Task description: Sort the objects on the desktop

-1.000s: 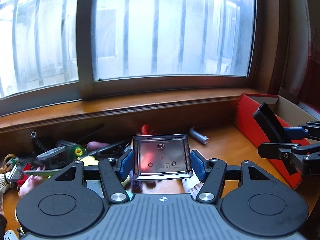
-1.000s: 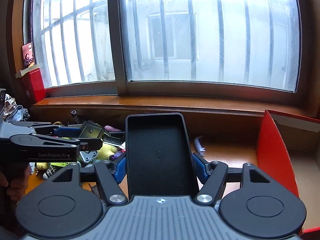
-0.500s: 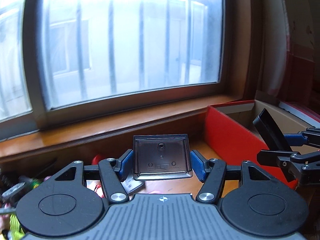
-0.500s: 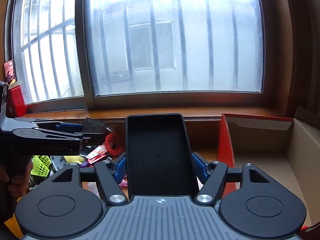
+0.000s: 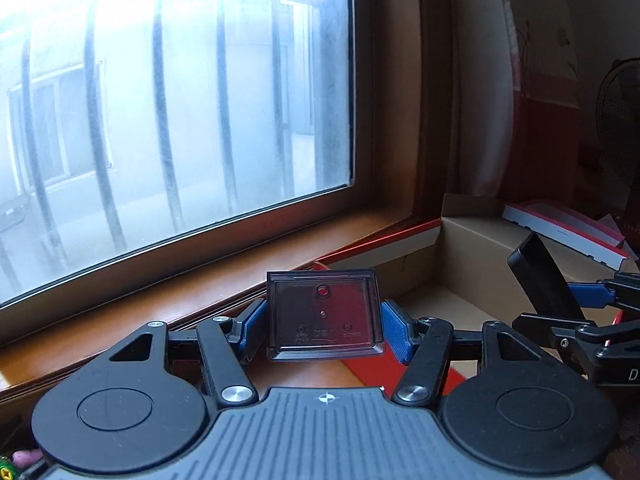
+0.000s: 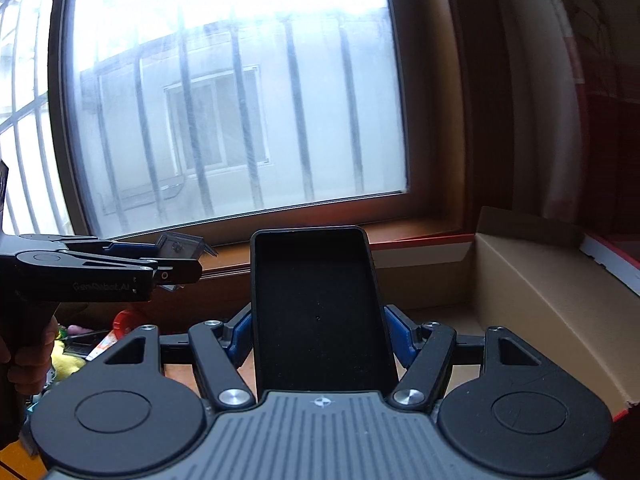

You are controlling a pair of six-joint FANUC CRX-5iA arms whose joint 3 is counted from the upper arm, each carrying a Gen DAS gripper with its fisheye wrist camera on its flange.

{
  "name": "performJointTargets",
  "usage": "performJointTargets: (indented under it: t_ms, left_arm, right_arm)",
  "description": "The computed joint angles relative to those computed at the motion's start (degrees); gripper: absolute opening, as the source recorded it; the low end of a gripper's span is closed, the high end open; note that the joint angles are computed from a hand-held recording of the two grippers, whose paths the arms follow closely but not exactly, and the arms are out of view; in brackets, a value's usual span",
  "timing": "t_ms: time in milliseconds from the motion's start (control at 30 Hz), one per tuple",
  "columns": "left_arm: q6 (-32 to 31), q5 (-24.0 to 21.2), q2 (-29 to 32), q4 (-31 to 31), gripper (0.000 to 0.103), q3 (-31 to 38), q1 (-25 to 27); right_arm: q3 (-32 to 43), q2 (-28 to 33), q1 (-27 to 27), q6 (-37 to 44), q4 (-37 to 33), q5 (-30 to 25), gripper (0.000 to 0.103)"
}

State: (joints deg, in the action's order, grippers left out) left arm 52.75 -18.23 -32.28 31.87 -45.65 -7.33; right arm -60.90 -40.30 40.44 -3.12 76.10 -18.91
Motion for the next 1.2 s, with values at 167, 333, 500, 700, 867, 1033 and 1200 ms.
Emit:
performJointTargets:
  t_ms: [167, 333, 500, 700, 867, 1033, 1200]
  left_arm:
    - [-3.3, 2.6, 6.1, 5.1, 0.061, 2.4, -3.9]
    - [-6.4, 4.1, 12.1, 7.8, 0.061, 5.2, -7.5]
    - [-5.1, 3.1, 16.6, 6.4, 0.061, 7.8, -9.1]
    - [-5.1, 2.1, 18.1, 6.5, 0.061, 8.0, -9.3]
    - [-5.5, 1.9, 18.0, 7.0, 0.061, 7.7, -9.1]
    - [-3.0, 3.2, 17.7, 4.1, 0.079, 7.9, -9.5]
    - [3.1, 2.2, 16.7, -1.9, 0.085, 8.8, -8.6]
  right_arm:
    - [-0.9, -0.2, -5.0, 0.7, -1.6, 0.9, 0.068]
    - [-0.6, 2.3, -7.8, -0.3, -2.9, -0.1, 0.068]
    - [0.2, 4.6, -7.6, 0.3, -6.1, -1.6, 0.068]
    - [0.3, 5.4, -7.5, 0.4, -7.3, -2.2, 0.059]
    - [0.4, 6.0, -7.9, -0.4, -6.3, -1.6, 0.059]
    - [0.5, 5.9, -7.7, -1.0, -5.4, -1.5, 0.059]
    - [0.3, 5.3, -7.3, -1.4, -5.6, -2.1, 0.059]
